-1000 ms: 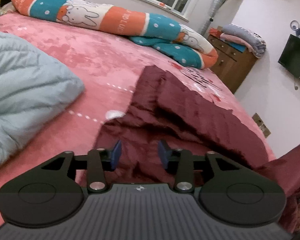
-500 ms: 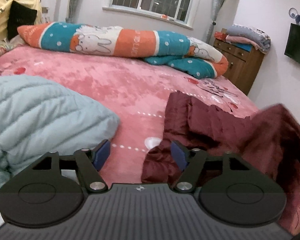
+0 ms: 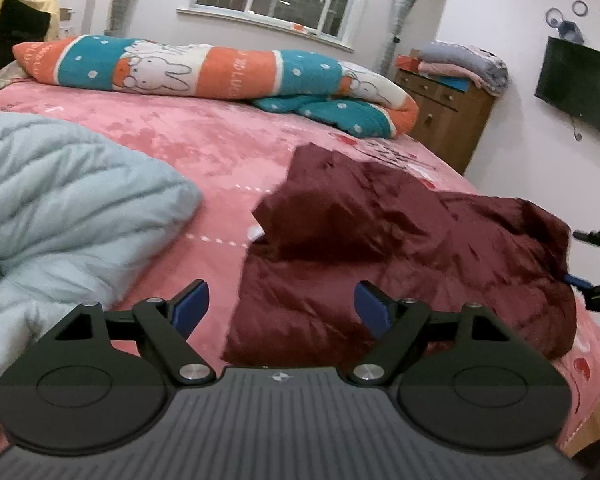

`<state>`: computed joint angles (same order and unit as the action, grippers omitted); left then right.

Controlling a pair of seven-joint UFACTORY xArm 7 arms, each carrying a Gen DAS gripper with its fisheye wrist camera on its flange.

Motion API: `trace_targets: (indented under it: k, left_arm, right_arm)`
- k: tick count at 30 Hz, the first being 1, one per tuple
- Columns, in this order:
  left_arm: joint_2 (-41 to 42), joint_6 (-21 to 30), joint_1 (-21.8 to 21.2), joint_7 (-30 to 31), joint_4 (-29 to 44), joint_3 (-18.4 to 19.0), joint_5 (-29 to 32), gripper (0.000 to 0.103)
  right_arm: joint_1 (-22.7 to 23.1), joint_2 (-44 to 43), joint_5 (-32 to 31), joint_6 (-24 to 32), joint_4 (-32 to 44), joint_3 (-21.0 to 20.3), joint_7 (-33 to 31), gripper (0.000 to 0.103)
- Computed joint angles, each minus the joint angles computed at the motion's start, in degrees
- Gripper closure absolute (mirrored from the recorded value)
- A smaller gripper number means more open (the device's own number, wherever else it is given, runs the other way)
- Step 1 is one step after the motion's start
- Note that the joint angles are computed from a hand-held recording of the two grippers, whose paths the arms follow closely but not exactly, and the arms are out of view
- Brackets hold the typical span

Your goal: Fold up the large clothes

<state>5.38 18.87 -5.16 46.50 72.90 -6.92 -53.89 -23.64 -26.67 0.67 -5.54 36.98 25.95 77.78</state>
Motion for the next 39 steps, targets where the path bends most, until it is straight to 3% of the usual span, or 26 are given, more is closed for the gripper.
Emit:
trace_targets:
  k: [3,9,15,25,33,36,39]
  left_arm:
    - [1.0,-0.9,-0.5,-0.4,0.2,-0.4,0.9,0.005]
    - [5.6,-2.0,0.4,-2.1,4.3,-2.1,3.1,0.005]
    - [8.8,-1.5,1.8,-1.4,7.7,-4.3,4.7,0.005]
    - [17.0,2.0,4.5,-5.3,17.0,-7.5,5.2,0.004]
    - [21.6,3.4,5.3,-4.6,22.3,-10.3,6.5,0.000]
    - [23.1,4.7,4.3,-5.9,23.9,-9.4,9.8,0.000]
    - [22.0,5.1,6.0,-5.1,22.5,-10.5,8.8,0.000]
  right_arm:
    - [-5.9,-5.4,-1.9,2.6,-1.3,4.5,1.2,0.020]
    - [-12.0,-12.0,-10.4,8.3,-1.5,9.1,0.8,0.017]
    - [-15.3,-7.9,-17.6,7.2,0.5,13.5,-1.8,0.013]
    - [-23.5,-3.3,-27.6,8.3,4.5,21.9,-4.4,0.013]
    - [-36.5,-3.7,-31.0,6.7,8.5,32.9,-4.8,0.011]
    - [-41.4,-3.0,-30.7,5.5,10.1,37.3,-6.9,0.011]
    - [-43.5,-2.6,-29.3,4.8,10.3,39.7,-8.8,0.011]
